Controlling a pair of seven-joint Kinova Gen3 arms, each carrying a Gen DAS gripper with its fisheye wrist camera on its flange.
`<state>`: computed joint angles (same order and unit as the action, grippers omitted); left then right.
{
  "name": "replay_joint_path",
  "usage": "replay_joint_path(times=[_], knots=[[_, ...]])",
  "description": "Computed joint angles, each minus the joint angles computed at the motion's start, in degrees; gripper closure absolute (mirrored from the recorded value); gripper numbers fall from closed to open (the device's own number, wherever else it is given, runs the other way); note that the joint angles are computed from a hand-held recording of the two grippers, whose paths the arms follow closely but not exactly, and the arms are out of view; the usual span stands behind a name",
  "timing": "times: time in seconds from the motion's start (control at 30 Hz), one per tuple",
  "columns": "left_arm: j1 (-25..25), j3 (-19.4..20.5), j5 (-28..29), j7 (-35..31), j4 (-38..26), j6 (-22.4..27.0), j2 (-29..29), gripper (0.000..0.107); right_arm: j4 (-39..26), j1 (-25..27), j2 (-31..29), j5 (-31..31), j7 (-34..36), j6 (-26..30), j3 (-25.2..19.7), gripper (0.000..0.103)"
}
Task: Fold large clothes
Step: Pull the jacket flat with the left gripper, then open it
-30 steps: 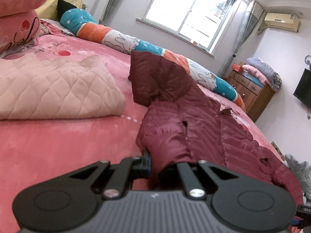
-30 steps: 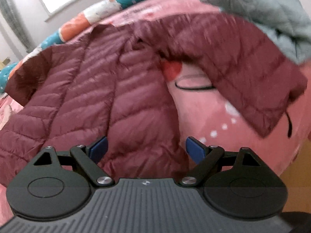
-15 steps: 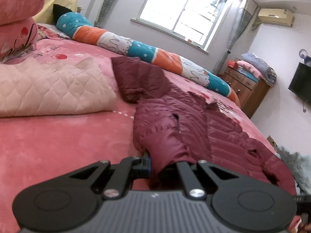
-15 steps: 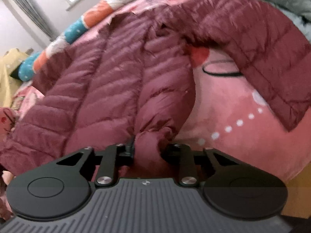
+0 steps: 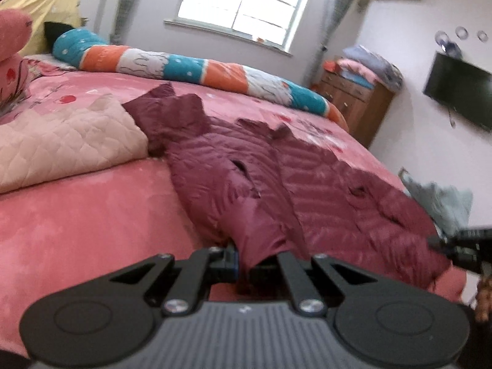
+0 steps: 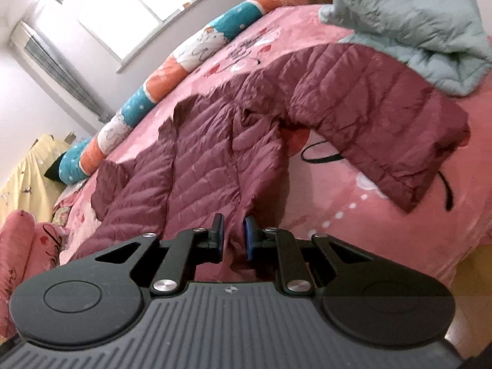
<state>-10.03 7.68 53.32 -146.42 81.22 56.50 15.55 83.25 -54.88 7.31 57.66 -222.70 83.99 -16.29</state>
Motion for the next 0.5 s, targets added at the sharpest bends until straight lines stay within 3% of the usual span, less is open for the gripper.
replay_joint_path(times=[0.2, 0.3, 0.33, 0.37, 0.4, 0.43, 0.5], knots=[[0.8, -1.1, -4.3, -3.4, 2.6, 3.0, -3.4, 0.107, 1.3, -0.9, 0.1, 3.3, -2.0, 2.6, -0.3, 0.082], [1.5, -2.0, -6.9, -5.1, 3.7, 4.1, -4.8, 0.107, -0.7, -1.6, 2.0, 5.0, 0.8, 4.8, 0.2, 0.077], [1.4, -2.2, -6.7, -5.6, 4.1, 4.2, -5.0, 0.107, -1.3, -1.7, 2.5, 5.4, 2.0, 5.2, 0.6, 0.065], [1.2, -2.5, -6.2, -6.2, 4.4, 4.1, -5.4, 0.107, -1.6, -1.9, 2.9, 5.7, 3.0, 5.5, 0.9, 0.044], [1.2, -2.7, -5.8, -6.7, 4.5, 3.8, -5.7, 0.107, -1.7, -2.0, 3.1, 6.0, 4.0, 5.3, 1.3, 0.033], [1.2, -2.9, -5.1, -7.0, 4.4, 3.3, -5.9, 0.106, -1.4, -2.0, 3.3, 6.6, 4.8, 4.6, 1.6, 0.025], [1.3, -3.1, -4.1, -6.7, 3.9, 2.6, -6.0, 0.106, -1.6, -1.4, 3.8, 6.6, 7.2, 2.6, 2.3, 0.025]])
